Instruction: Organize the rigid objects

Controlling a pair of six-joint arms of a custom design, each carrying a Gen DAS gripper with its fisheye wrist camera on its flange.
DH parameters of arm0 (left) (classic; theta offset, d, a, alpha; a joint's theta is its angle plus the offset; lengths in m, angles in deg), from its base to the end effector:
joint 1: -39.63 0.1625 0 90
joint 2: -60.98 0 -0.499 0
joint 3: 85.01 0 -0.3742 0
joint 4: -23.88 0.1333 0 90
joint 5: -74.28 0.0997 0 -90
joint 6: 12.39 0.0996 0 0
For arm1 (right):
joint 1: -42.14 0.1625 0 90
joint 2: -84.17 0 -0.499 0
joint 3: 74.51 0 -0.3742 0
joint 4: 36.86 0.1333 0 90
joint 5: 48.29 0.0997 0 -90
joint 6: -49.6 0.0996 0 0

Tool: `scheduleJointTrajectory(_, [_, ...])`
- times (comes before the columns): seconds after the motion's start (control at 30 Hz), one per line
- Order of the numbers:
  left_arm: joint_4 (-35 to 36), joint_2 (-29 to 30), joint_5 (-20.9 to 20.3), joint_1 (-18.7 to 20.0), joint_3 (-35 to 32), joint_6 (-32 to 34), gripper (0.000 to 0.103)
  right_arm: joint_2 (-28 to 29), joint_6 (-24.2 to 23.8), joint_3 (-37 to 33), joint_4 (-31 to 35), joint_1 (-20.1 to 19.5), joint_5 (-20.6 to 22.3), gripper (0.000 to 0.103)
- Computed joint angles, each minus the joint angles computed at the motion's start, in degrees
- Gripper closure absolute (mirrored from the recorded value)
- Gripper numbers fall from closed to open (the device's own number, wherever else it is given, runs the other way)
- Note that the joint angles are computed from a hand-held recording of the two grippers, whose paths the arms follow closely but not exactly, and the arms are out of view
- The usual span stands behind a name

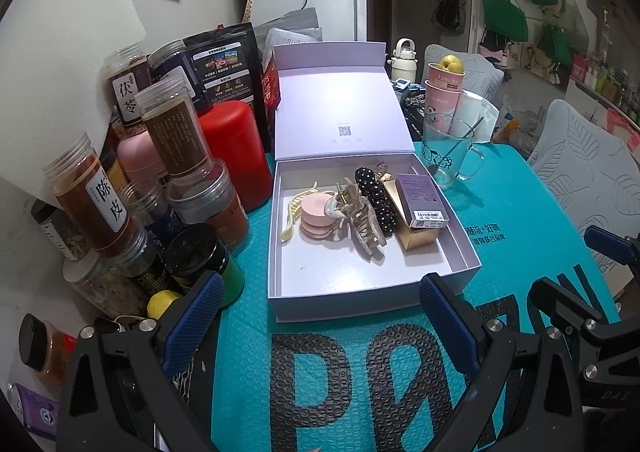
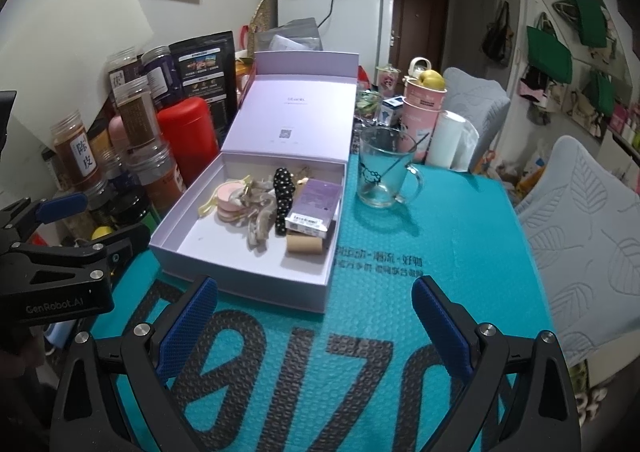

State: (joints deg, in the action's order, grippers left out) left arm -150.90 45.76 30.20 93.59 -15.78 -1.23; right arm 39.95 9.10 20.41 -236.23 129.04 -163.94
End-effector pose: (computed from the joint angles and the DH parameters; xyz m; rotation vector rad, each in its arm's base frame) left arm -0.3183 -0.7856 -0.0178 0.6867 2.2530 -0.8422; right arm 0.0509 -0.7270 0.2594 0.4376 -2.1685 0.9595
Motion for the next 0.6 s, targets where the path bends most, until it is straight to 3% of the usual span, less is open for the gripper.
scheduleJointTrajectory(0.6, [1.8,0.5,0.2,-0.1,-0.8,-0.3,0.003,-0.3,0.5,0.0,0.2,-0.2,-0.3,0.004])
